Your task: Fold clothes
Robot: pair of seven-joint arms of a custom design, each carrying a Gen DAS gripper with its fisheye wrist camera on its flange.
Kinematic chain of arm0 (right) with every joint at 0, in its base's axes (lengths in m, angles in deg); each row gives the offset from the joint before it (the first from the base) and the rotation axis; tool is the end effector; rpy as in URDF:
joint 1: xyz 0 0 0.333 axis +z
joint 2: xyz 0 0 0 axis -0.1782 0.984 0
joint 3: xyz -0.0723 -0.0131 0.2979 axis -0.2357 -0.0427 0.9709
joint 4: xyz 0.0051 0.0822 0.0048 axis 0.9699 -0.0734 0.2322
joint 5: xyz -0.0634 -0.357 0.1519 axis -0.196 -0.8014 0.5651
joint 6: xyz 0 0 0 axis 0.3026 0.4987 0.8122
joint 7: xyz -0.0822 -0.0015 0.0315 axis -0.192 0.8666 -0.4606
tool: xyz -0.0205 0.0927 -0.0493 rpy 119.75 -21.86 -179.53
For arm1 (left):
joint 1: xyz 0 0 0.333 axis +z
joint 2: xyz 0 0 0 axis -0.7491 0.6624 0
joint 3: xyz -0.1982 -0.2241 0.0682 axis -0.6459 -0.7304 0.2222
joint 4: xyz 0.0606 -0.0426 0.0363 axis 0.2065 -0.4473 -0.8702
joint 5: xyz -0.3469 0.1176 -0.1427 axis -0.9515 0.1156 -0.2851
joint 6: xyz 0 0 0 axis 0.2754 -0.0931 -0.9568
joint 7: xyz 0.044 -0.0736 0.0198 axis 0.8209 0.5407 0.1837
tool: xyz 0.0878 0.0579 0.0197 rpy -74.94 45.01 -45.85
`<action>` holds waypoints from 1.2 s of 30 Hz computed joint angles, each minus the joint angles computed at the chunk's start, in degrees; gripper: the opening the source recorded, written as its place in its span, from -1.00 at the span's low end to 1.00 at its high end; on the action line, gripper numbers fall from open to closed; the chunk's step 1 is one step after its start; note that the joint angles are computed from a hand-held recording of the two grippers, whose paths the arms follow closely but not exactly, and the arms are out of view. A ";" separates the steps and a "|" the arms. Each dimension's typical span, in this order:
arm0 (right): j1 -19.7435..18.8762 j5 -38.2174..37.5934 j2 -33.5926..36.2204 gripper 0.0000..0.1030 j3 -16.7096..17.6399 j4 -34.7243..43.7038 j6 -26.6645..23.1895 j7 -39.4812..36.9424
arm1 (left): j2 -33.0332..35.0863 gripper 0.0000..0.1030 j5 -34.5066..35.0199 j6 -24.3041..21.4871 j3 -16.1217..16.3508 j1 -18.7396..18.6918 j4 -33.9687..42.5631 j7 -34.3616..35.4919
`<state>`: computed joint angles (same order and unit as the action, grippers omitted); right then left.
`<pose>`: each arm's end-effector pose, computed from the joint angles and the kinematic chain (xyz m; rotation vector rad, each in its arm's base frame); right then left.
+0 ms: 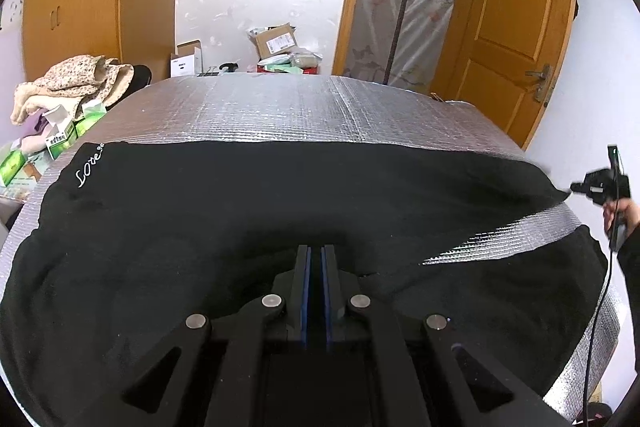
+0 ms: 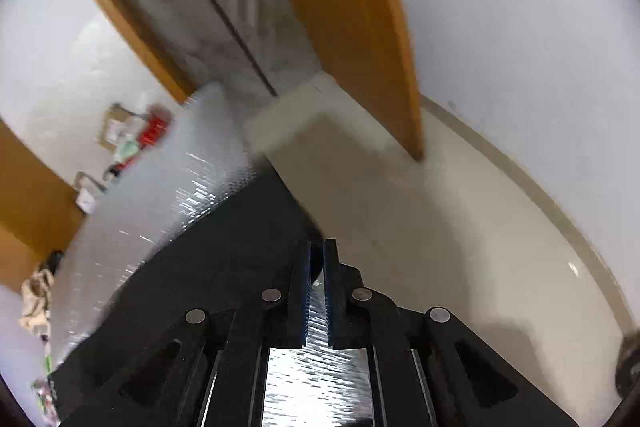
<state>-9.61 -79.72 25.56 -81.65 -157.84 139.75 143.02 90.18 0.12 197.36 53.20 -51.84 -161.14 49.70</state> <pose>0.6558 -0.0398 0.4901 -0.9277 2.2401 -0.5884 0.6609 -0.1298 0.5335 -1.5718 2.0370 -1.0315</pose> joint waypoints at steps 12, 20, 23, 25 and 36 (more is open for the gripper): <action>-0.25 9.08 2.86 -0.47 8.05 2.45 -2.46 -17.75 | 1.08 -0.92 3.22 1.25 0.77 -1.17 1.69 -2.41; 7.16 -2.08 8.58 -0.57 0.19 8.77 -12.24 -13.95 | 5.61 -0.91 13.98 -6.67 4.33 -2.74 6.86 -11.13; 8.27 -6.04 7.28 -0.49 -1.08 9.19 -15.99 -9.39 | 4.48 -0.91 11.46 -6.13 2.70 -0.88 5.04 -9.37; 7.02 -5.47 3.32 -0.48 1.31 4.12 -9.57 -10.83 | 3.21 -0.91 9.97 -5.48 2.18 -0.12 3.70 -8.55; 8.81 0.04 -16.25 -0.45 7.37 -18.91 13.82 -21.22 | -3.32 -0.91 2.22 -3.77 1.25 1.71 -4.48 -1.18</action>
<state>-0.80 -79.68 9.31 -74.27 -176.75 153.57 121.80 86.86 2.34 193.60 54.46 -50.13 -165.61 48.52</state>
